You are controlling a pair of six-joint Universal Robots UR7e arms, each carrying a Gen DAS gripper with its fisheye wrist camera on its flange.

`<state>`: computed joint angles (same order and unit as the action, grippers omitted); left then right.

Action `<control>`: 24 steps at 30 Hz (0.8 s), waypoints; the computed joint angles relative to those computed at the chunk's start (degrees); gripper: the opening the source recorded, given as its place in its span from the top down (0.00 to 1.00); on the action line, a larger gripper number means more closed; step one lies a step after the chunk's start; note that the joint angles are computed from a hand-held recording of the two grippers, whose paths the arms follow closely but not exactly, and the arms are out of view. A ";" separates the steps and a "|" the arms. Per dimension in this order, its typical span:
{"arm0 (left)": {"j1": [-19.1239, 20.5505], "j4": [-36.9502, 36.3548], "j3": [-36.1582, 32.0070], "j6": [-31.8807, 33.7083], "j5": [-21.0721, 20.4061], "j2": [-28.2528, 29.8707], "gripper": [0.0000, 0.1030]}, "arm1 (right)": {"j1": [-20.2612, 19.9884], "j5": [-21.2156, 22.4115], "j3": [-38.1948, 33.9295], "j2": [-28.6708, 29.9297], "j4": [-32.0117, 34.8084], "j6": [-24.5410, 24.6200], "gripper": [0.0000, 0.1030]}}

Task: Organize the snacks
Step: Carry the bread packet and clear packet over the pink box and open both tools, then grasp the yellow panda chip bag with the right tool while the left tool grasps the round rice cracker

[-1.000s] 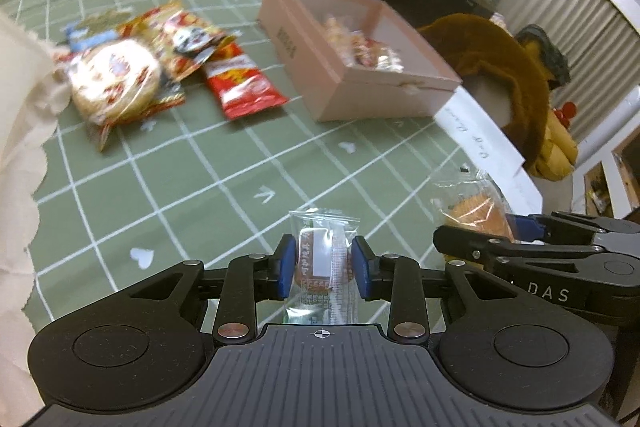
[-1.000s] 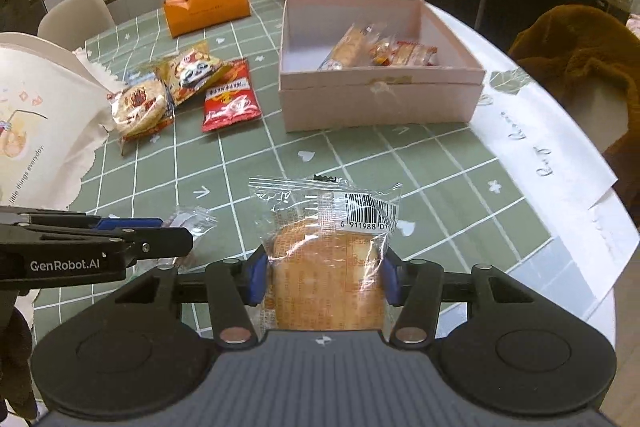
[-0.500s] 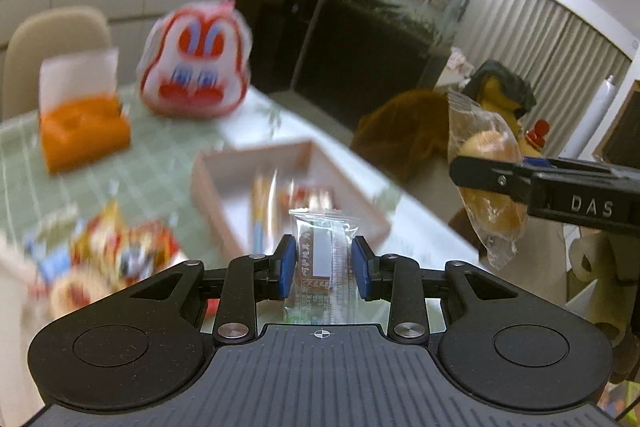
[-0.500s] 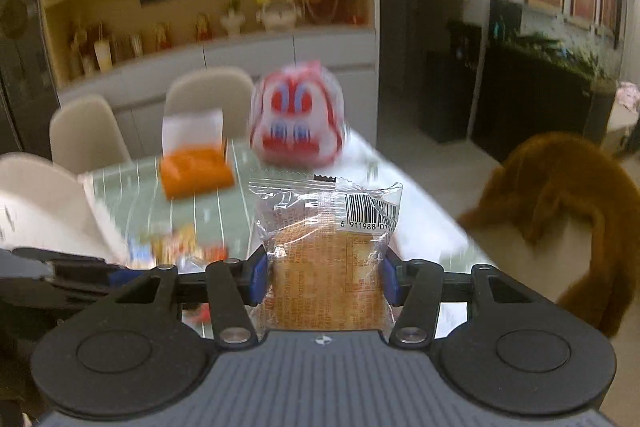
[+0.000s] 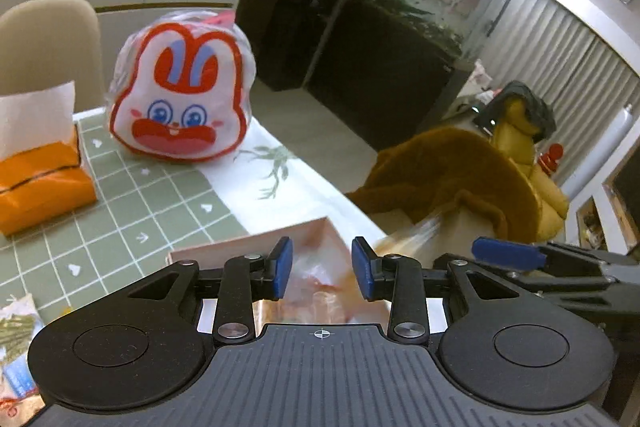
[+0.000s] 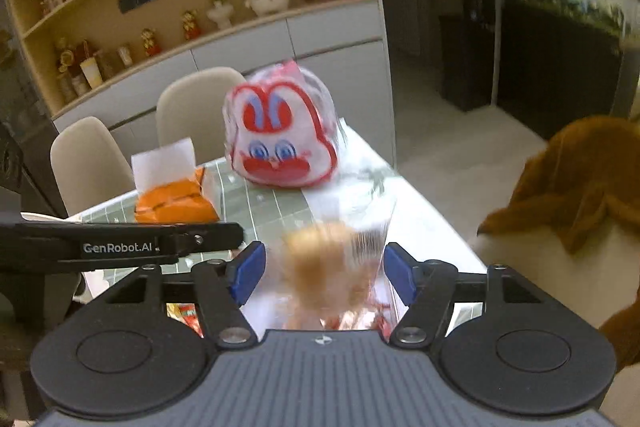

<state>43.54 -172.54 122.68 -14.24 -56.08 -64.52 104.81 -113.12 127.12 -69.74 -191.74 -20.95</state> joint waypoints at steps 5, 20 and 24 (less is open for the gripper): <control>2.04 1.23 4.65 -4.63 2.84 -3.54 0.64 | -1.96 -2.11 2.94 1.02 -2.15 -1.39 0.36; -3.03 13.97 31.12 -33.02 12.21 -29.56 0.64 | 1.16 -13.19 2.79 15.08 -12.24 -1.81 0.36; -6.94 25.21 32.54 -36.33 15.07 -37.91 0.64 | 1.22 -15.54 -5.81 20.21 -18.63 -7.23 0.42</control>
